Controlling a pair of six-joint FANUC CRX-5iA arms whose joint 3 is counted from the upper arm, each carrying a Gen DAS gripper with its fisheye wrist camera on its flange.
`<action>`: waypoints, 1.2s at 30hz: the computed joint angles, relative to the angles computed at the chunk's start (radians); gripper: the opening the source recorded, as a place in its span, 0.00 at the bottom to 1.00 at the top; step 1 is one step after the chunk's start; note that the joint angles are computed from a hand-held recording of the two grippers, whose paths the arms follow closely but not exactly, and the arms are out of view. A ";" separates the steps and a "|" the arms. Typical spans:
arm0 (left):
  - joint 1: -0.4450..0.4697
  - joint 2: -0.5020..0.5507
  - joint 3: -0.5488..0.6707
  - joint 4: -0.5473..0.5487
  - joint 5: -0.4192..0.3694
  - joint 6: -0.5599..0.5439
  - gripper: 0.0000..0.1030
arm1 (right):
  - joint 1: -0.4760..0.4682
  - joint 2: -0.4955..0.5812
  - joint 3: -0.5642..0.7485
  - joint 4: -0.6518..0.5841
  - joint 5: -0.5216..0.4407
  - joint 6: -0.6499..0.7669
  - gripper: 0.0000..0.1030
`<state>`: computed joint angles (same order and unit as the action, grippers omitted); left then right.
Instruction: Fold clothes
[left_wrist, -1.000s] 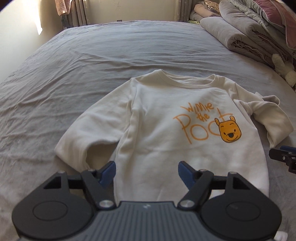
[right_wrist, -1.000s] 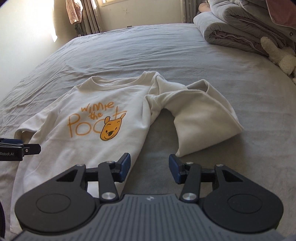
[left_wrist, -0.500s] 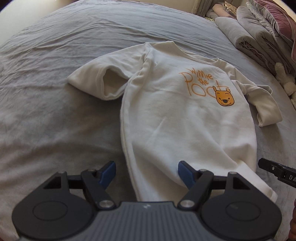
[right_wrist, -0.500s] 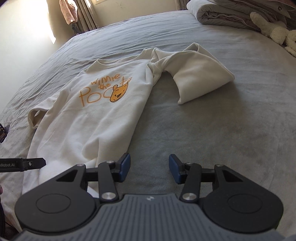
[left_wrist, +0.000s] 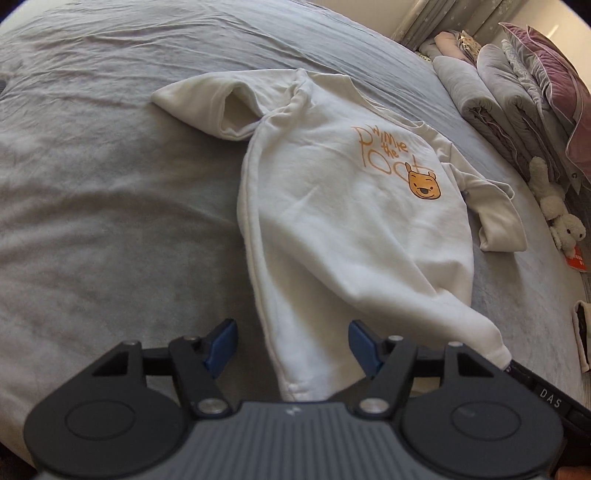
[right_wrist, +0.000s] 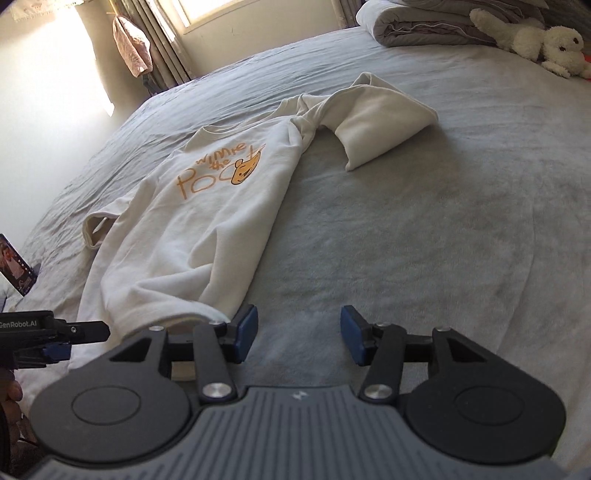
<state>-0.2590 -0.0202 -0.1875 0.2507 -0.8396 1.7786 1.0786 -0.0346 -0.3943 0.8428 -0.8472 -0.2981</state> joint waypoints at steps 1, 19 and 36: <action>0.002 -0.009 -0.013 0.006 0.010 0.003 0.58 | 0.009 -0.009 -0.020 0.026 0.011 -0.047 0.53; 0.050 -0.175 -0.253 0.240 0.193 -0.005 0.07 | 0.065 0.155 0.023 0.301 0.004 -0.460 0.55; 0.110 -0.281 -0.303 0.240 0.219 0.000 0.06 | 0.101 0.179 0.117 0.157 -0.387 0.088 0.04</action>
